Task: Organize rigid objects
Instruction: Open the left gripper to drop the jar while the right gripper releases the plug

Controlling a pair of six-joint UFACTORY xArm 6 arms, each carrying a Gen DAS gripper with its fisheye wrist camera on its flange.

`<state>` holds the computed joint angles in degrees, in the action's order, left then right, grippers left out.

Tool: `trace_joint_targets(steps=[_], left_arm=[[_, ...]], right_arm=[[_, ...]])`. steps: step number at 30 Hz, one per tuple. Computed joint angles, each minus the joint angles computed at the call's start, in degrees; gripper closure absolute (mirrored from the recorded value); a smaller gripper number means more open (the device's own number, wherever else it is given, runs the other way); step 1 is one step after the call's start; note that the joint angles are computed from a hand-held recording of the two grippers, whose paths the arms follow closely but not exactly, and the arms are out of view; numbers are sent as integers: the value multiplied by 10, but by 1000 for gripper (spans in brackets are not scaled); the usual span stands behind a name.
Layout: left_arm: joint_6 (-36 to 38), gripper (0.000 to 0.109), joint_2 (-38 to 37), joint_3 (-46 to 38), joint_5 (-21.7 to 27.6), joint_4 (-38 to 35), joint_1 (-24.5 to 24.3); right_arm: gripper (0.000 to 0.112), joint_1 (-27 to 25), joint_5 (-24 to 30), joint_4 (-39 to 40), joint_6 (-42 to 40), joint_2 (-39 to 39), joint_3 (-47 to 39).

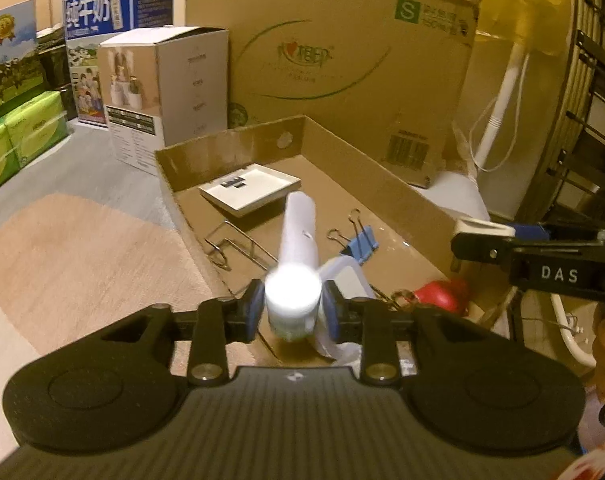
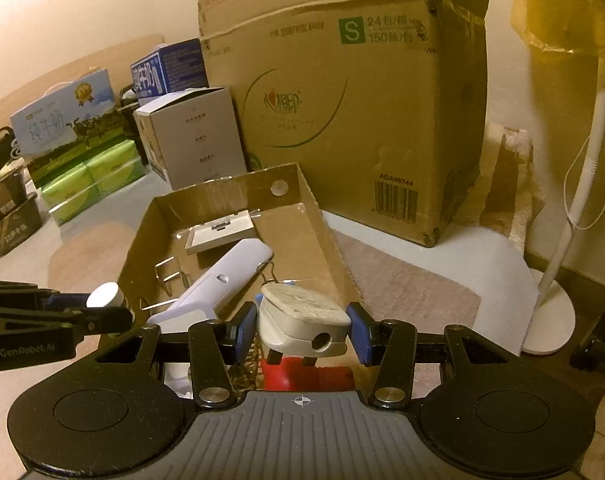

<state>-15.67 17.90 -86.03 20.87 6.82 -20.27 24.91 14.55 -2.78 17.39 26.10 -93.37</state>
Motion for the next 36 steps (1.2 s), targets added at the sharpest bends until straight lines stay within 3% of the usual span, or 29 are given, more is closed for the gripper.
trace_joint_targets(steps=[11,36], left_arm=[[-35,73,-29,34,-14,40,12],[-27,73,-38,49,-18,20,14]], right_arm=[[63,4,9,5,-1,10,-18],[63,6,45,11,-21,51,-80]])
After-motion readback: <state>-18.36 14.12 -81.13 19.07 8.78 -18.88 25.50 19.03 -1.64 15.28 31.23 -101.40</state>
